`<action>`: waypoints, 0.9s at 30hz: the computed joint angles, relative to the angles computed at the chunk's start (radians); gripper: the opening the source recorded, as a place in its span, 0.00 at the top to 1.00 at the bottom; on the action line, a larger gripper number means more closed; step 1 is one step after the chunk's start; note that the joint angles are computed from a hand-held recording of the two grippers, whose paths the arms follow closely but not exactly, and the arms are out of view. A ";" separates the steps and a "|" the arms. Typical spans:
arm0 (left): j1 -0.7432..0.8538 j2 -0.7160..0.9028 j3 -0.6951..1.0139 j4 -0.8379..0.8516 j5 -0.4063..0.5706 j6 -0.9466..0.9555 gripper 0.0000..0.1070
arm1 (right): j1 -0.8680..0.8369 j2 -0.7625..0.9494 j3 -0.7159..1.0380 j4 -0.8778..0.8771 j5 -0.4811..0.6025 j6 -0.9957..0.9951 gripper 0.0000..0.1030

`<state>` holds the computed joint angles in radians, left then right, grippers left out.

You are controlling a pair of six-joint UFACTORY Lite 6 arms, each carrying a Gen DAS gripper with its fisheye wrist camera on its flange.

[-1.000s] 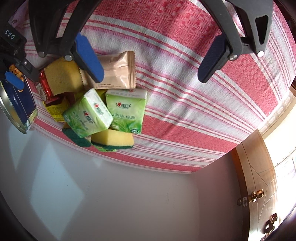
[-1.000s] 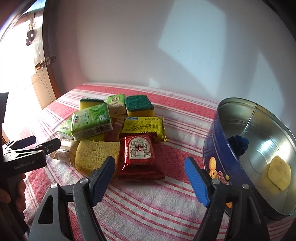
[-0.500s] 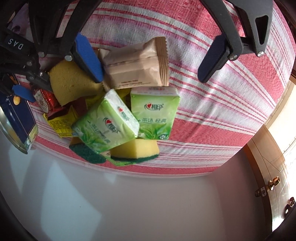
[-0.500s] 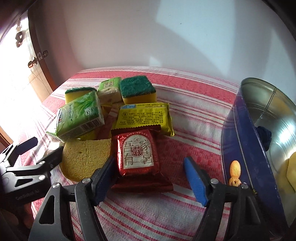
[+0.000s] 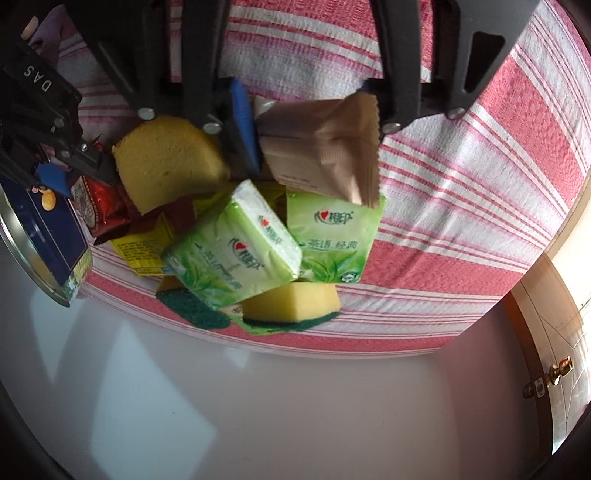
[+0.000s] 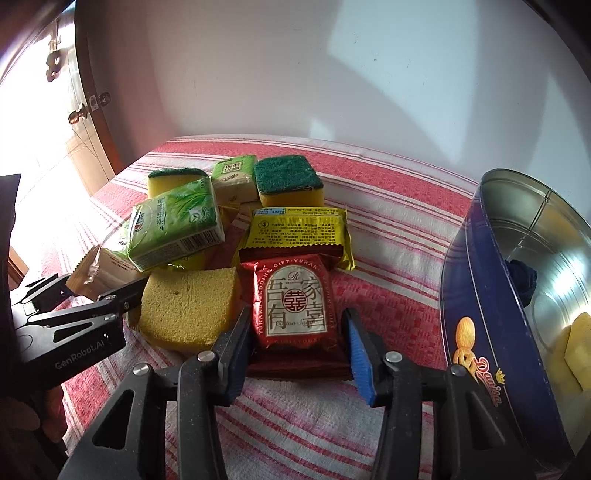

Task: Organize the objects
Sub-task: 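Grasp the tan wrapped packet with the left tool while the right tool lifts the red packet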

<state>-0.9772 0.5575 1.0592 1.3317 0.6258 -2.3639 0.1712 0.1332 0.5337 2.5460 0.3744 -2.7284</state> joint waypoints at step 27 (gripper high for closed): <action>-0.248 0.026 0.165 0.173 0.358 -0.190 0.79 | -0.585 -0.515 -0.305 -0.640 0.442 0.283 0.52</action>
<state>-1.2252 0.5836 1.2240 1.5044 0.9842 -2.5541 -0.4140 -0.3822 0.2292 1.9056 0.8163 -2.4452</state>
